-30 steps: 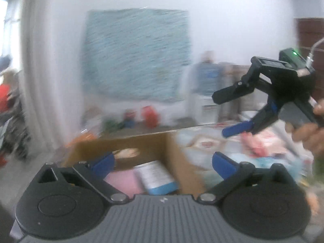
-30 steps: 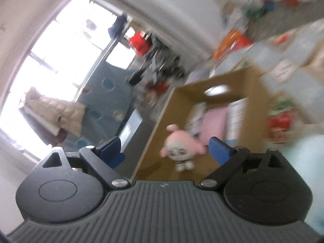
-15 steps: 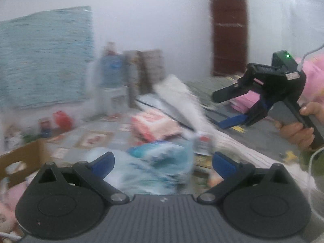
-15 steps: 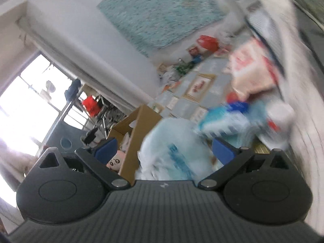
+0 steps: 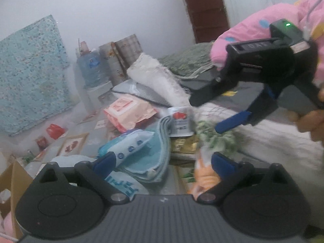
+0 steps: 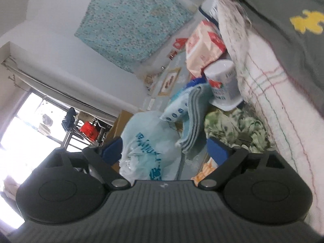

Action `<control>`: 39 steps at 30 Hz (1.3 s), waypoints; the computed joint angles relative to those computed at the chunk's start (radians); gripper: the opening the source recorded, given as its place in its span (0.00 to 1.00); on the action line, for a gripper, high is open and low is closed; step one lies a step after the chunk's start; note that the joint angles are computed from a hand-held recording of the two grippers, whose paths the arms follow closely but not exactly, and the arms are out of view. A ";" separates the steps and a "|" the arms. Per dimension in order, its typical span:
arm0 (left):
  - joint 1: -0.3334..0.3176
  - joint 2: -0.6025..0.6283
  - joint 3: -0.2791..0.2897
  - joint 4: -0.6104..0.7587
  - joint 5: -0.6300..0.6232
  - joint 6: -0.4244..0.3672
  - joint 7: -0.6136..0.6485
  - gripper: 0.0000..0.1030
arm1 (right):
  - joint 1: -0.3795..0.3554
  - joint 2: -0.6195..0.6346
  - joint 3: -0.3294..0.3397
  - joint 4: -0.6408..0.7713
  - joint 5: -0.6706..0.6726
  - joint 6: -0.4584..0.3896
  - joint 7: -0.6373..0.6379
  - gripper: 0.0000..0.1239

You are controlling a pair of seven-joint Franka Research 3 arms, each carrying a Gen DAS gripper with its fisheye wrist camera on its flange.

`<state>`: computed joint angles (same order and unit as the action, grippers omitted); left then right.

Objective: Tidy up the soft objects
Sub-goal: 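Withdraw the right tool from the box back toward the pile, then move the right tool to the blue-and-white wet-wipe pack on the pile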

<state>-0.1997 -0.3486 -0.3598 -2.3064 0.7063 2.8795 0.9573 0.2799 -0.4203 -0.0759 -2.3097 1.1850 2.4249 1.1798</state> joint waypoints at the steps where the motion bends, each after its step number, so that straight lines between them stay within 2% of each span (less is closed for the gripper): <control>1: 0.001 0.011 0.003 0.015 -0.003 -0.013 0.009 0.97 | 0.004 0.014 -0.001 0.007 0.007 -0.004 0.000 0.66; 6: 0.018 0.060 0.019 0.073 0.022 -0.032 0.031 0.92 | 0.011 0.078 0.007 0.067 0.034 -0.024 0.010 0.62; 9: 0.001 0.098 0.054 0.113 -0.015 -0.036 0.094 0.90 | 0.016 0.150 0.022 0.143 0.054 -0.028 0.002 0.62; 12: -0.017 0.120 0.083 0.138 -0.071 -0.041 0.160 0.89 | 0.009 0.236 0.046 0.250 0.014 -0.033 0.000 0.62; 14: -0.027 0.141 0.102 0.169 -0.118 -0.066 0.226 0.84 | -0.002 0.306 0.065 0.344 -0.062 -0.042 0.027 0.63; 18: -0.057 0.199 0.147 0.262 -0.294 -0.174 0.414 0.82 | -0.031 0.471 0.094 0.560 -0.221 -0.107 0.116 0.64; 21: -0.059 0.283 0.175 0.392 -0.506 -0.328 0.541 0.81 | -0.054 0.604 0.116 0.731 -0.342 -0.191 0.190 0.65; 24: -0.022 0.383 0.180 0.537 -0.675 -0.488 0.549 0.78 | -0.059 0.721 0.136 0.880 -0.473 -0.253 0.284 0.66; 27: 0.019 0.471 0.176 0.652 -0.773 -0.598 0.532 0.74 | -0.063 0.791 0.146 0.957 -0.553 -0.286 0.335 0.67; 32: 0.064 0.555 0.156 0.747 -0.854 -0.685 0.521 0.75 | -0.085 0.889 0.168 1.077 -0.593 -0.365 0.398 0.68; 39: 0.086 0.623 0.138 0.823 -0.903 -0.738 0.492 0.80 | -0.093 0.977 0.191 1.181 -0.623 -0.453 0.397 0.66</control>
<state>-0.1133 0.2740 -0.2217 -1.4831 -0.1971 2.1410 1.4498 0.1867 0.5566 0.1150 -1.1287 0.5625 1.9722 1.5768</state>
